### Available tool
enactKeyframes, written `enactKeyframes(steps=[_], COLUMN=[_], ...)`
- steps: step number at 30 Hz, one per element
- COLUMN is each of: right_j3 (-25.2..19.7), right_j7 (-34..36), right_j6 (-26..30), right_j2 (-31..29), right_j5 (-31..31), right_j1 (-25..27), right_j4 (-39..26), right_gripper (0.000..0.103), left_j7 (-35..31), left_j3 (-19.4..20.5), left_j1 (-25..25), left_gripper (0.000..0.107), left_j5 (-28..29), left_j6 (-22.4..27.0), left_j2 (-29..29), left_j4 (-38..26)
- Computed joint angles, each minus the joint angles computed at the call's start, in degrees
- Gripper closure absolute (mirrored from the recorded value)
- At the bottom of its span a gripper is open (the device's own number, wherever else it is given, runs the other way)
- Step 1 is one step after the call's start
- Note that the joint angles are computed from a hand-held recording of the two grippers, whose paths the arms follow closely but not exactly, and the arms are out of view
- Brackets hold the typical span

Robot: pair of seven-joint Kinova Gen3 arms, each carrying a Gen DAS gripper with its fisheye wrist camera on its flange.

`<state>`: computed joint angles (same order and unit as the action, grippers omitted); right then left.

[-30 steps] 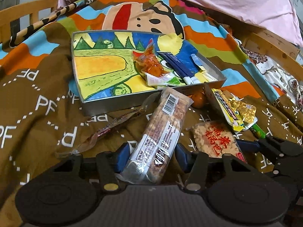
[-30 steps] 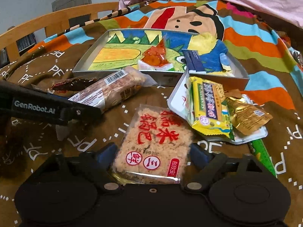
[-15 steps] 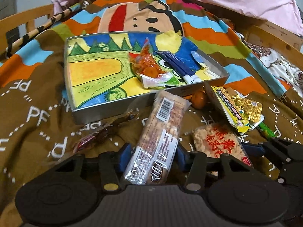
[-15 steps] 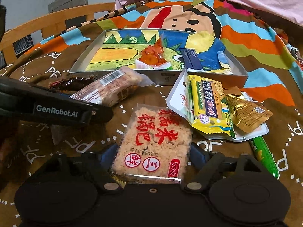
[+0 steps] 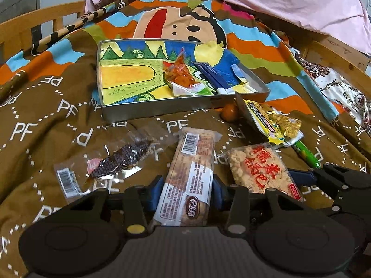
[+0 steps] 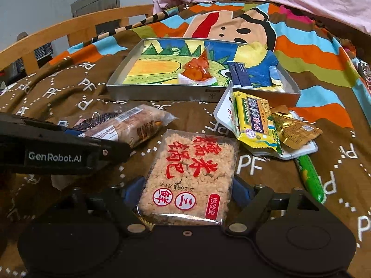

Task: Organize snacks
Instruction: 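Grasp the brown wrapped bar with the left gripper while the right grasps the rice-cake package, then lift both held snacks into the metal tray and open both grippers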

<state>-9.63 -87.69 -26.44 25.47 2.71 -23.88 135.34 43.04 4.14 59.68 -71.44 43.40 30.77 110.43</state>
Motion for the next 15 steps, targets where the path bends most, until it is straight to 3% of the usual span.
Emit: enactKeyframes(steps=[3, 15], right_j3=[-1.2, -0.74], right_j7=[-1.27, 0.24], right_j6=[-1.24, -15.79], right_j2=[-1.51, -4.12], right_j5=[1.99, 5.09], right_j1=[1.88, 3.07], right_j4=[1.81, 8.91], right_gripper=[0.023, 0.023], left_j7=[-0.57, 5.24], left_j3=[0.52, 1.98], left_j1=[1.02, 5.13], left_gripper=[0.062, 0.065], left_j5=[1.19, -0.37], left_j6=[1.95, 10.52], left_j2=[-0.45, -1.27], left_j4=[-0.83, -2.46])
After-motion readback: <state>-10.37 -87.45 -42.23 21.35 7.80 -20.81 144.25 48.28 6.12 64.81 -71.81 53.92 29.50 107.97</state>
